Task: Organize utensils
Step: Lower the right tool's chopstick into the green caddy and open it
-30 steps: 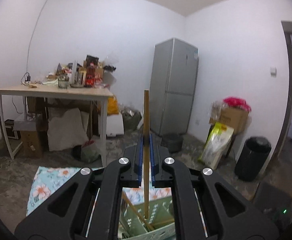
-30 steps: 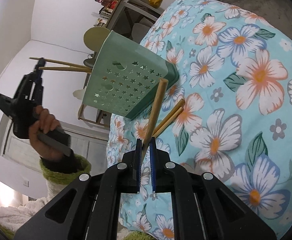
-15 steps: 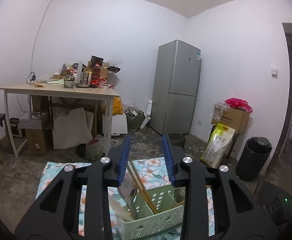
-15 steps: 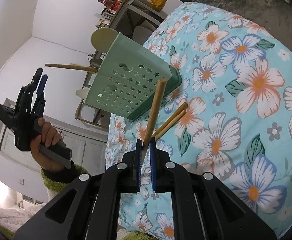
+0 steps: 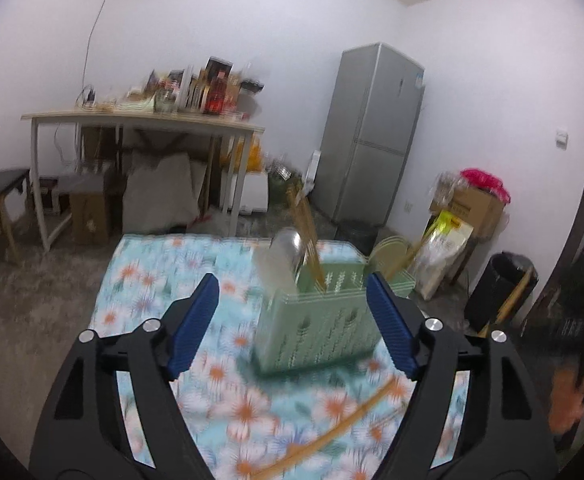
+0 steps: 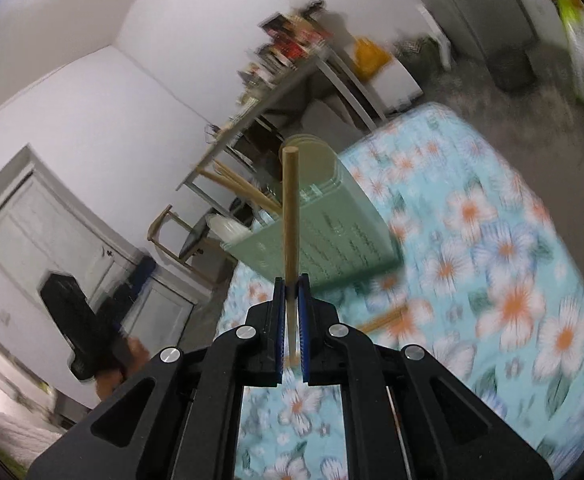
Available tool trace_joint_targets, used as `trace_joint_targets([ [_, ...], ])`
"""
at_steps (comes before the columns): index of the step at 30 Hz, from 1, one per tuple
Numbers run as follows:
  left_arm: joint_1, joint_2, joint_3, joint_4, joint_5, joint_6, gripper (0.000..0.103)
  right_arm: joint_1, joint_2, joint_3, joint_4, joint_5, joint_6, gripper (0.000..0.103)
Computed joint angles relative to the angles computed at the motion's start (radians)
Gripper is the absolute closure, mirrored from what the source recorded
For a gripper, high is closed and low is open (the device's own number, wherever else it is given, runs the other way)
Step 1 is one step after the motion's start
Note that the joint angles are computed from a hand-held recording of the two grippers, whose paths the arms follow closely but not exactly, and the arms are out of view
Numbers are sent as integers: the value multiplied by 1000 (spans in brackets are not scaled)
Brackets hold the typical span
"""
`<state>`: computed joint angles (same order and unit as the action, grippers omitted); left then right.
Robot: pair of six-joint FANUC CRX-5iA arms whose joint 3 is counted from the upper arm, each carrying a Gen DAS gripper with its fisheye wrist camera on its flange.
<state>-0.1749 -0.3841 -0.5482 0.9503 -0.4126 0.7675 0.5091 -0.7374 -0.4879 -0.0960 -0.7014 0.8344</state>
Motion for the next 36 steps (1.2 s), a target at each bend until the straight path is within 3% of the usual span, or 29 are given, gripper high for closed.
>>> trace_joint_targets([
  [6, 91, -16, -24, -138, -125, 196, 22, 88, 66, 70, 257, 75, -25, 97],
  [10, 118, -15, -10, -244, -166, 290, 19, 152, 108, 60, 564, 115, -151, 97],
  [14, 122, 3, 12, -322, -216, 361, 14, 188, 168, 49, 842, 95, -265, 97],
  [17, 116, 14, 23, -359, -245, 398, 14, 191, 234, 60, 973, 77, -290, 97],
  [22, 114, 8, 16, -380, -248, 414, 12, 214, 317, 104, 1035, 45, -260, 97],
  [28, 134, 3, 5, -361, -260, 398, 12, 245, 317, 110, 1101, 27, -288, 97],
  [36, 149, -5, -8, -338, -275, 391, 10, 204, 385, 138, 1024, 46, -228, 97],
])
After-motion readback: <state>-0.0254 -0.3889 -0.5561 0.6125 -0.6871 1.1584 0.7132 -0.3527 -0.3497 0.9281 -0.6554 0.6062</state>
